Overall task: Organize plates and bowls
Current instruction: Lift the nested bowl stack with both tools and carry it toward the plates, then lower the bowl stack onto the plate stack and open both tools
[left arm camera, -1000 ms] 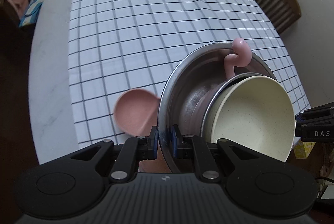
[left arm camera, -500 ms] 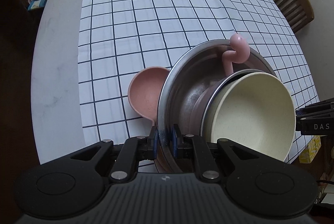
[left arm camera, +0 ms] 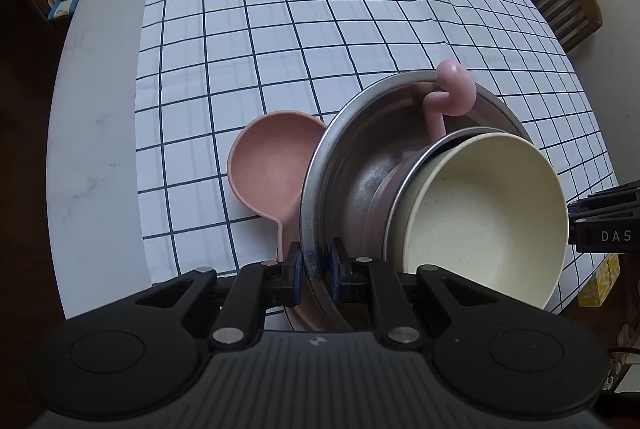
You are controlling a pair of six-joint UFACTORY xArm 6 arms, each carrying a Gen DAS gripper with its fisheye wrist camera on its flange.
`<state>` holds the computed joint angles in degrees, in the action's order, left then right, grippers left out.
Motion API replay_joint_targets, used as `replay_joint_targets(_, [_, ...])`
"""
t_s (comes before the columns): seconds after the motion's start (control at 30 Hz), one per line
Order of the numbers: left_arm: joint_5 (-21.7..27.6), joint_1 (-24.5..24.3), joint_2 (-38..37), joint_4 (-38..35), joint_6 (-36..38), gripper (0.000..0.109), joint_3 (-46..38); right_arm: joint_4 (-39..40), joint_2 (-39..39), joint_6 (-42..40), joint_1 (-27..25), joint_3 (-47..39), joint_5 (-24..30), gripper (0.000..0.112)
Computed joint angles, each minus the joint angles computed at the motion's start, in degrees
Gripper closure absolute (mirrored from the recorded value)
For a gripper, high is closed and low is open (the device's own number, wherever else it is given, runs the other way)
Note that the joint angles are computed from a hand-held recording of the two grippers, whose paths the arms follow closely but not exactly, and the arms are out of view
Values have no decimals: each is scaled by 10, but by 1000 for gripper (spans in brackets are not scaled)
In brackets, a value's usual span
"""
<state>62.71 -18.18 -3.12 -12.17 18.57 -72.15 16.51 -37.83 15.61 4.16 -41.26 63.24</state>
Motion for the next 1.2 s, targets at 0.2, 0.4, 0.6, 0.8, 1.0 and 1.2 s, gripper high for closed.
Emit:
replay_joint_targets(0.2, [-4, 7, 0, -17, 11, 96, 3, -11, -3, 9, 6, 1, -7, 98])
replay_joint_targets(0.4, [-29, 3, -8, -12, 17, 96, 18, -31, -12, 36, 12, 3, -22, 88])
replay_joint_targets(0.6, [-36, 4, -12, -15, 22, 95, 25, -56, -37, 66, 21, 17, -30, 81])
replay_joint_targets(0.8, [-40, 8, -24, -21, 33, 93, 37, -77, -65, 93, 38, 30, -41, 74])
replay_joint_targets(1.0, [-53, 16, -47, -35, 51, 79, 58, -105, -92, 121, 60, 37, -45, 69])
replay_joint_targets(1.2, [-81, 23, -85, -45, 75, 78, 90, -154, -115, 157, 90, 39, -44, 59])
